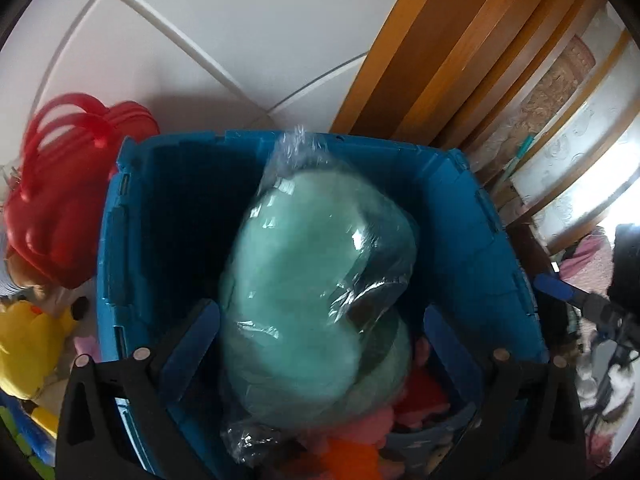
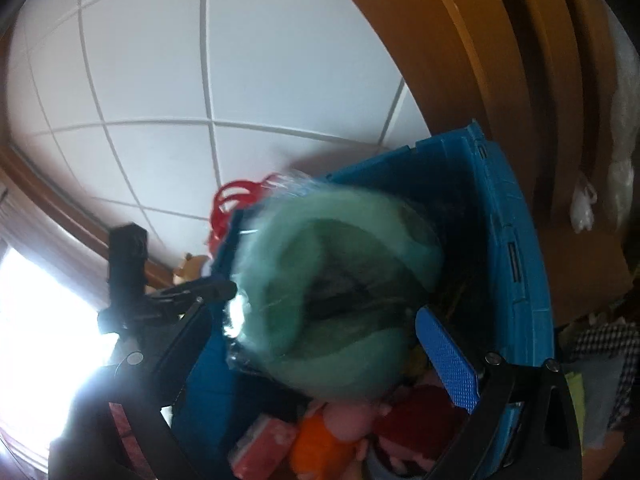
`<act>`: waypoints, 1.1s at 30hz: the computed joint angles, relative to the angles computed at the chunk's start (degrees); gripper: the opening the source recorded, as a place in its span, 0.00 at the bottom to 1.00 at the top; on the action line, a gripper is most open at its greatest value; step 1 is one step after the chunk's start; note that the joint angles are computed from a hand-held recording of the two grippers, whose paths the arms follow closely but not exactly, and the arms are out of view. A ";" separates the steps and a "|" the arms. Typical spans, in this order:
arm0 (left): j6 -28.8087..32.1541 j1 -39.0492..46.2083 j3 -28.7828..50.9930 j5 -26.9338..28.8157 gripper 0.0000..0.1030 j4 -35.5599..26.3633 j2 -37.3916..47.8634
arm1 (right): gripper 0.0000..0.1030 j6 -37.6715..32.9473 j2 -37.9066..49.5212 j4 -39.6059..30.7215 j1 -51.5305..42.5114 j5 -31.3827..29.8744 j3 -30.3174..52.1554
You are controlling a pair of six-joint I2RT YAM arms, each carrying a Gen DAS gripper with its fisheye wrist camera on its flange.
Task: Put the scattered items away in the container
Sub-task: 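Lower the teal pillow into the container and open both tools, then withdraw both tools up and away from the blue container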
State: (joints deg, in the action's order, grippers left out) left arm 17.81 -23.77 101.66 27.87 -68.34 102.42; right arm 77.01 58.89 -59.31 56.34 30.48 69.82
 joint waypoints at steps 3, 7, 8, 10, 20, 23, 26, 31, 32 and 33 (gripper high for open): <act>-0.69 -1.64 -1.16 -3.38 1.00 0.81 -1.11 | 1.00 -1.47 3.40 -0.47 -0.76 -1.32 1.74; -0.10 -2.45 -3.83 -7.09 1.00 1.62 -2.79 | 1.00 -0.27 4.27 -2.26 0.47 -1.39 1.19; 0.23 -2.41 -4.07 -7.42 1.00 1.30 -3.09 | 1.00 0.05 4.18 -2.68 0.66 -1.43 0.79; 0.63 -2.48 -4.45 -8.07 1.00 1.44 -3.25 | 1.00 0.66 4.32 -3.66 0.93 -1.65 0.63; 1.59 -2.73 -6.66 -8.77 1.00 1.19 -5.36 | 1.00 0.84 4.16 -3.59 1.06 -2.53 -1.09; 1.80 -2.54 -7.02 -8.85 1.00 0.61 -6.29 | 1.00 0.53 4.33 -4.03 0.94 -2.70 -0.89; 2.09 -2.32 -7.18 -8.95 1.00 -0.25 -7.47 | 1.00 1.11 4.85 -5.20 2.01 -2.00 0.15; 2.94 -1.71 -8.02 -8.60 1.00 -2.12 -10.83 | 1.00 5.81 6.97 -9.96 6.96 1.18 3.92; 3.14 -1.56 -8.27 -8.53 1.00 -2.50 -11.60 | 1.00 7.00 7.40 -11.09 8.14 1.88 4.75; 3.38 -1.42 -8.58 -8.51 1.00 -2.93 -12.50 | 1.00 8.47 8.04 -12.54 9.54 2.69 5.80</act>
